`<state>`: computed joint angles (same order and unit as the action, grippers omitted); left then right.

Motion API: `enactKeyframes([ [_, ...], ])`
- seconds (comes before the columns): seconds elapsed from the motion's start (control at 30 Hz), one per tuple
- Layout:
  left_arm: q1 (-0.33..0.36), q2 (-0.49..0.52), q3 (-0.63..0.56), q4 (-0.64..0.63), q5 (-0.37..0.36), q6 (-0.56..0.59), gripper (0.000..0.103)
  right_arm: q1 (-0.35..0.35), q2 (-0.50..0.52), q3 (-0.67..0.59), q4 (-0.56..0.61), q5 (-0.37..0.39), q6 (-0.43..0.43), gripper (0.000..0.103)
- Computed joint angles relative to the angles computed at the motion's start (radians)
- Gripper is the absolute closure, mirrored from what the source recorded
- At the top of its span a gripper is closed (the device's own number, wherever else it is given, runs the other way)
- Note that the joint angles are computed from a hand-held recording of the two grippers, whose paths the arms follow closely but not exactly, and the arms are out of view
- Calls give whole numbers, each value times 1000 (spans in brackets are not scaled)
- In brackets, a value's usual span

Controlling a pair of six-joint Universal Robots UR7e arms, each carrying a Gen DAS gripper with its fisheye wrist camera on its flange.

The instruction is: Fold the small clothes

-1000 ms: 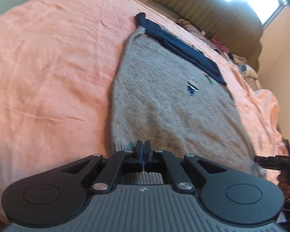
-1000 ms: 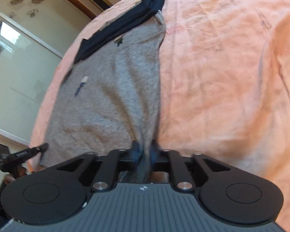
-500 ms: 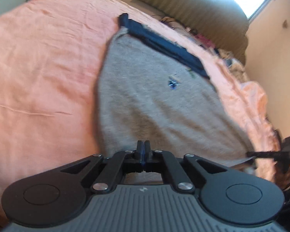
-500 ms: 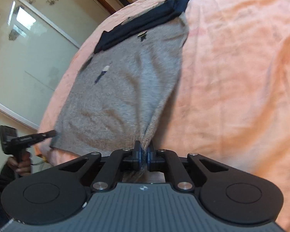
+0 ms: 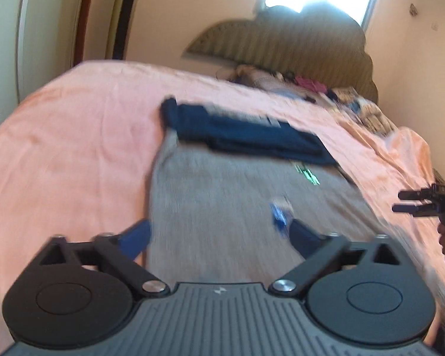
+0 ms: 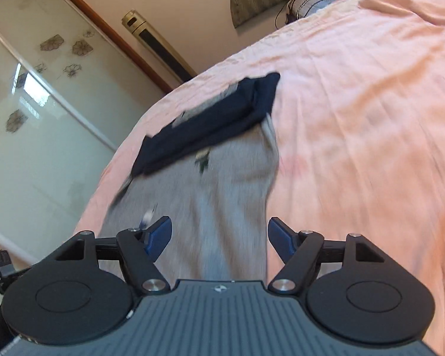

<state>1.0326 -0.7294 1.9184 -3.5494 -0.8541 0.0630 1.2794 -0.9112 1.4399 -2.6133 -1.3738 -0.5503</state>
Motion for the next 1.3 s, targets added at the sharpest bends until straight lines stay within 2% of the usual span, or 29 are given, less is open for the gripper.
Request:
enactKeyframes([
  [0.07,48,83,-171,80,61,1,2,36,119,-137,-46,-102,43,31],
  [0.13,94,135,-306,159,60,-33,3,60,231,-290,-37,-175,80,38],
  [0.2,124,187,-432,259,73,-69,3,73,310,-401,-13,-202,90,40],
  [0.23,134,214,-483,288,76,-49,3,78,333,-431,-14,-198,83,40],
  [0.27,138,242,-528,313,98,-32,13,85,353,-459,1,-208,68,41],
  [0.3,141,272,-568,320,117,5,37,94,370,-482,19,-229,30,61],
  [0.33,131,310,-609,284,167,85,59,107,393,-514,43,-280,-6,92],
  [0.37,128,341,-648,279,206,144,98,110,399,-513,26,-290,-46,93],
  [0.43,133,345,-659,255,208,150,98,110,391,-507,16,-290,-73,94],
  [0.5,139,341,-645,218,205,186,99,93,383,-506,-19,-283,-47,95],
  [0.57,141,348,-623,132,192,259,99,65,363,-483,-15,-211,4,96],
  [0.6,138,352,-618,112,196,286,99,61,356,-465,-26,-196,1,95],
  [0.67,129,337,-593,119,198,255,97,68,341,-429,-59,-210,9,95],
  [0.73,117,289,-516,124,189,174,95,68,293,-351,-85,-190,25,74],
  [0.77,109,257,-460,128,184,129,89,63,261,-299,-98,-164,18,68],
  [0.83,98,184,-325,115,127,38,68,47,181,-182,-86,-115,-5,36],
  [0.87,97,150,-257,105,86,-9,48,44,152,-135,-79,-126,-19,36],
  [0.9,94,127,-205,94,61,-46,40,42,133,-95,-97,-143,-42,39],
  [0.93,88,118,-160,53,51,-60,40,37,115,-52,-126,-140,-63,39],
  [1.0,73,127,-126,-8,69,-37,41,31,96,-4,-162,-132,-81,44],
  [1.03,65,139,-126,-26,92,-11,41,34,94,8,-180,-144,-86,51],
  [1.07,56,158,-138,-41,137,15,57,36,95,11,-189,-156,-88,59],
  [1.1,48,175,-154,-49,192,36,82,40,99,6,-192,-179,-86,79],
  [1.13,46,180,-164,-41,224,47,91,41,102,2,-201,-207,-86,96],
  [1.17,49,162,-152,-17,215,18,98,33,96,3,-190,-195,-89,96],
  [1.27,39,120,-96,5,225,-12,99,18,58,43,-198,-180,-76,96],
  [1.3,35,91,-56,18,200,-46,98,11,33,68,-186,-159,-66,90],
])
